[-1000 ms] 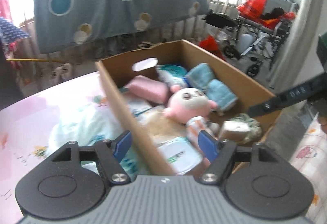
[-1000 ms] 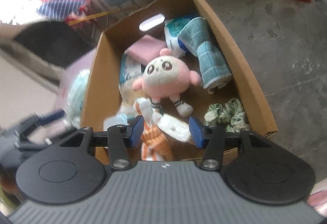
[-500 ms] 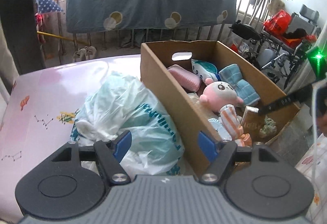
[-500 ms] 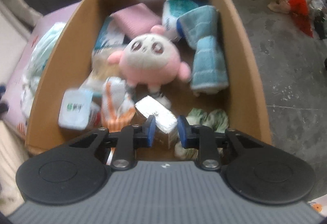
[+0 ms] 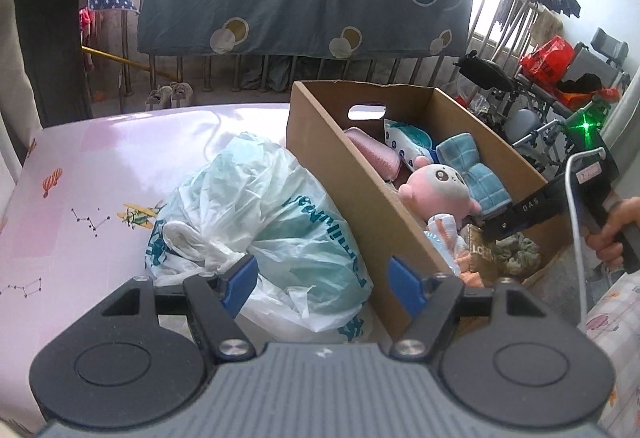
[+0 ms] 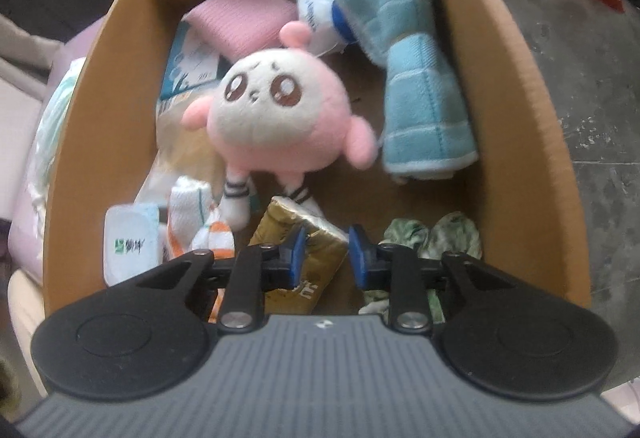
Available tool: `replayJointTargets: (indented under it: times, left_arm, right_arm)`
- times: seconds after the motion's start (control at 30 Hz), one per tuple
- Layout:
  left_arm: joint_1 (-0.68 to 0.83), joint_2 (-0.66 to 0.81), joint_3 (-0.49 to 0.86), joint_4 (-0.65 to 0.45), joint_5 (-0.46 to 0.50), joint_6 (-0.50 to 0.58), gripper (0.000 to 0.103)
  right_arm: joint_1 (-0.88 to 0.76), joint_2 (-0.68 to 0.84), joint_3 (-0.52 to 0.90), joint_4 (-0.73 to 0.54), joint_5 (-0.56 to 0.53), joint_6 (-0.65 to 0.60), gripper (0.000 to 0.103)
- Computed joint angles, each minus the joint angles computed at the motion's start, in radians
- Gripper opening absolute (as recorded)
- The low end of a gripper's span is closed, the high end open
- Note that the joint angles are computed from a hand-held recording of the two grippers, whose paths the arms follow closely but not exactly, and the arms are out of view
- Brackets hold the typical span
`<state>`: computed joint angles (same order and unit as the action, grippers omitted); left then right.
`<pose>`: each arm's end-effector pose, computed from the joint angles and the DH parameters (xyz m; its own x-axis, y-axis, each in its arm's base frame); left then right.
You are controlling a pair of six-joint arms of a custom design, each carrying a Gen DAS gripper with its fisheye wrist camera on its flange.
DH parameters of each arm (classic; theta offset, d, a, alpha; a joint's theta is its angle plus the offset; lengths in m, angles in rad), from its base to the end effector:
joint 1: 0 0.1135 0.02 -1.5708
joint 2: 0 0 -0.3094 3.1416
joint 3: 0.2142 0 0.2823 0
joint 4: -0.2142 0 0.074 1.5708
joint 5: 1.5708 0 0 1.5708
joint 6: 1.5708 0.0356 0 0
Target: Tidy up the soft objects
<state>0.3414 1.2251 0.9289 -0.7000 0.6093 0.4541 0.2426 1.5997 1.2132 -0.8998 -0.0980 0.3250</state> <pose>0.2448 0.0654 0.2949 -0.7027 0.1321 -0.6991 0.3636 0.9113 -0.1933 0.3270 0.0845 0.2693 -0.9678 0.0879 -0.2360 0.0457 0.9829 0.1786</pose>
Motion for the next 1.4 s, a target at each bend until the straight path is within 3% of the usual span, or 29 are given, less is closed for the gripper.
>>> replayJointTargets:
  times: [0.13, 0.23, 0.3, 0.37, 0.43, 0.53, 0.67, 0.77, 0.87, 1.13, 1.4]
  left_arm:
    - [0.015, -0.001, -0.014, -0.004, 0.0, 0.017, 0.077]
    - [0.038, -0.022, -0.037, -0.003, 0.002, 0.036, 0.081]
    - [0.058, -0.034, -0.049, -0.008, 0.011, 0.049, 0.083]
    - [0.074, -0.049, -0.062, -0.008, 0.016, 0.055, 0.084]
    - [0.089, -0.071, -0.079, -0.001, 0.017, 0.055, 0.087]
    - [0.102, -0.114, -0.108, 0.02, -0.001, 0.036, 0.092]
    - [0.102, -0.186, -0.156, 0.074, -0.045, 0.0, 0.102]
    - [0.11, -0.204, -0.156, 0.062, -0.043, 0.008, 0.102]
    - [0.102, -0.224, -0.149, 0.047, -0.068, -0.007, 0.103]
    - [0.025, -0.288, -0.141, 0.021, -0.196, -0.09, 0.103]
    - [-0.06, -0.279, -0.091, -0.061, -0.267, -0.132, 0.103]
  right_arm:
    - [0.029, -0.058, -0.027, 0.013, 0.019, 0.056, 0.025]
    - [0.073, -0.179, -0.084, 0.067, 0.049, 0.122, 0.032]
    - [0.14, -0.272, -0.112, 0.092, 0.115, 0.159, 0.043]
    - [0.242, -0.366, -0.143, 0.119, 0.208, 0.214, 0.073]
    - [0.363, -0.453, -0.178, 0.141, 0.309, 0.293, 0.089]
    - [0.532, -0.558, -0.23, 0.161, 0.426, 0.44, 0.102]
    - [0.755, -0.604, -0.273, 0.109, 0.602, 0.667, 0.102]
    - [0.901, -0.528, -0.235, -0.054, 0.749, 0.868, 0.102]
    - [0.978, -0.439, -0.189, -0.178, 0.83, 0.996, 0.102]
    - [1.056, -0.284, -0.096, -0.358, 0.988, 1.109, 0.102]
    - [0.979, -0.286, -0.115, -0.233, 0.869, 1.002, 0.102]
